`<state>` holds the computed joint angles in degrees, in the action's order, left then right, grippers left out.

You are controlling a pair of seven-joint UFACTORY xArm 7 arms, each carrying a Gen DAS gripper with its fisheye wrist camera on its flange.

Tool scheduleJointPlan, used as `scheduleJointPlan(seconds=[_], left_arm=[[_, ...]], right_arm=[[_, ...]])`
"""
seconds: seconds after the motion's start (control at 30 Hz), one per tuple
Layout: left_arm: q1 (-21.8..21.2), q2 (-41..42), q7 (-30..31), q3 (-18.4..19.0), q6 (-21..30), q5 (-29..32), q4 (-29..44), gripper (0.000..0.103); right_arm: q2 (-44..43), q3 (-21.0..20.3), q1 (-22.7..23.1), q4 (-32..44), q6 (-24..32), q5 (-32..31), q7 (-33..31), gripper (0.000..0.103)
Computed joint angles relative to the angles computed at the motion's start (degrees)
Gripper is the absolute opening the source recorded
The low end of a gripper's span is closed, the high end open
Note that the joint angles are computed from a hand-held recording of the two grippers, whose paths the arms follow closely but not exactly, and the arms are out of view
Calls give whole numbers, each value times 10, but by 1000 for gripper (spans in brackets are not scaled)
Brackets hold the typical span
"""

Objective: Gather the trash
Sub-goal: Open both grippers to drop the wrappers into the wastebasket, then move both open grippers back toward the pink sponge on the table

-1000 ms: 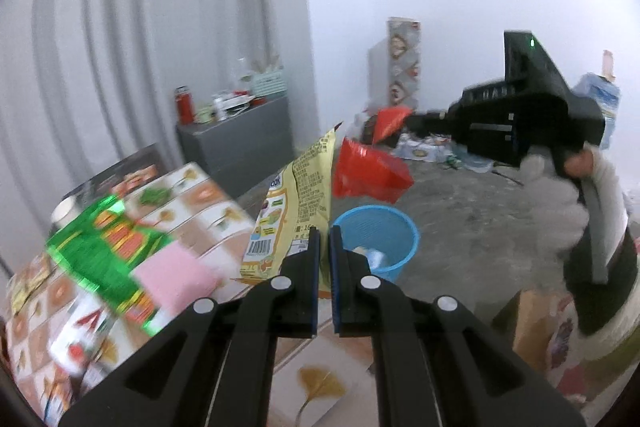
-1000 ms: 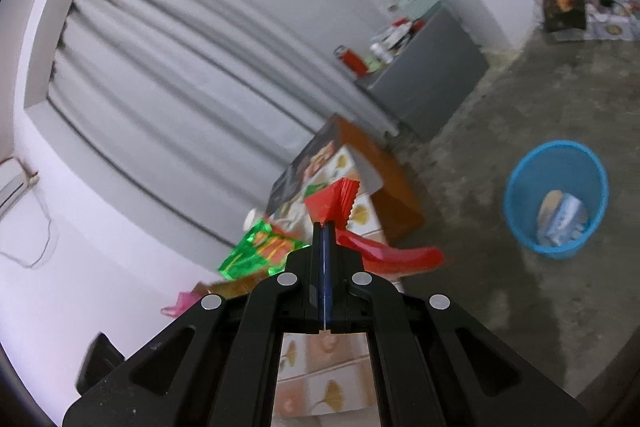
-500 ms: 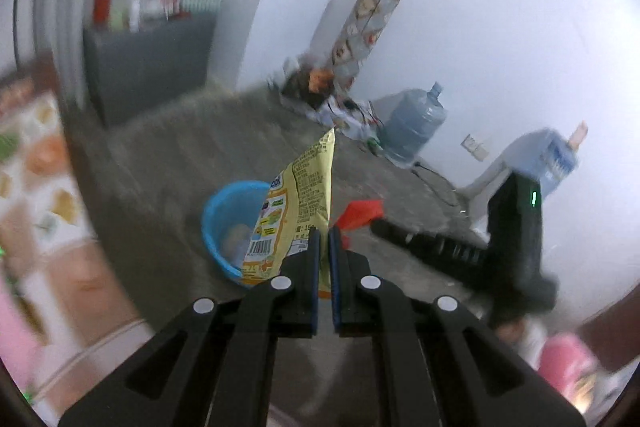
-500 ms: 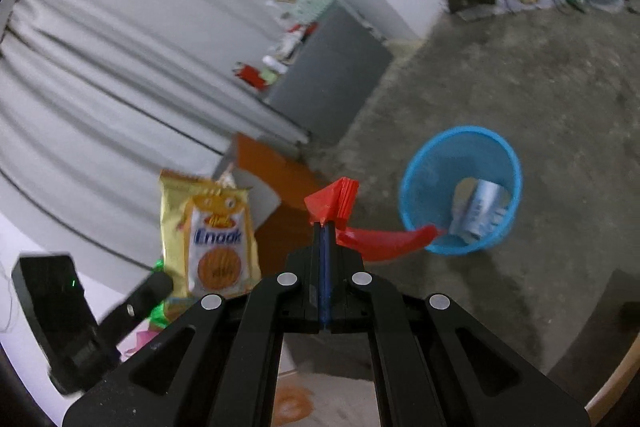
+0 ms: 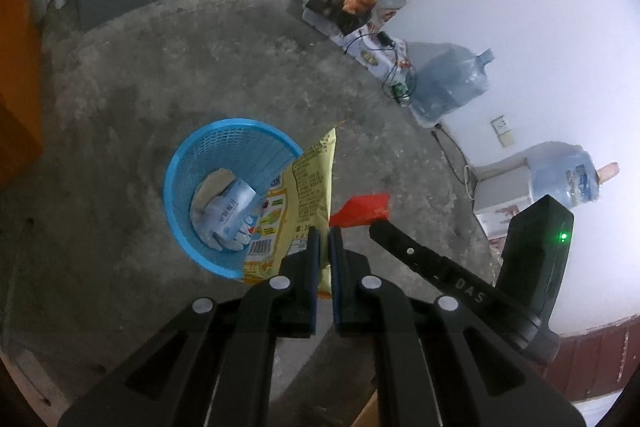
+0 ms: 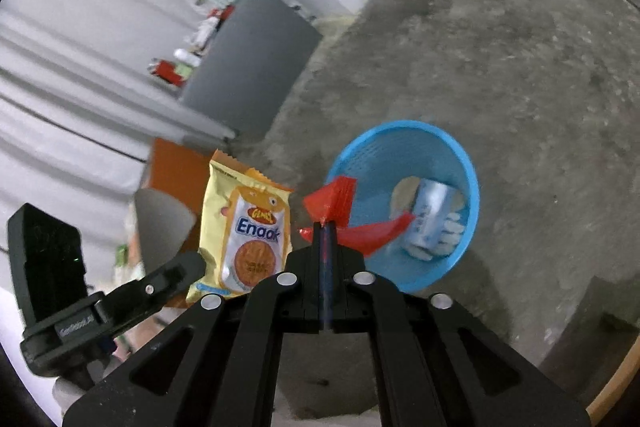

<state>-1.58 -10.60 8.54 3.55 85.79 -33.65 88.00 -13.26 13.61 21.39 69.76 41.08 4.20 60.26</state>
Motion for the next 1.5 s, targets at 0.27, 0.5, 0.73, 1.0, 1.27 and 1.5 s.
scheduleJointPlan(seconds=[0.27,0.5,0.73,1.0,1.27,1.5], left_arm=[[-2,8,-24,-6,-29,-15,-19,33],[-12,-36,15,4,-10,-19,-5,39],[-26,-114,68,32,-2,-17,4,62],[-35,-223,72,87,2,6,-13,89],[-45,-297,62,138,3,60,-4,97],[-50,-336,20,187,41,99,10,97]], right_arm=[[-7,2,-10,-15,44,-40,26,35],[-53,31,-17,-24,68,-97,48,44],[-92,98,-30,18,119,-203,80,69],[-113,188,-58,98,195,-326,104,95],[-81,251,-68,173,270,-382,83,95],[-11,288,-28,241,296,-432,67,95]])
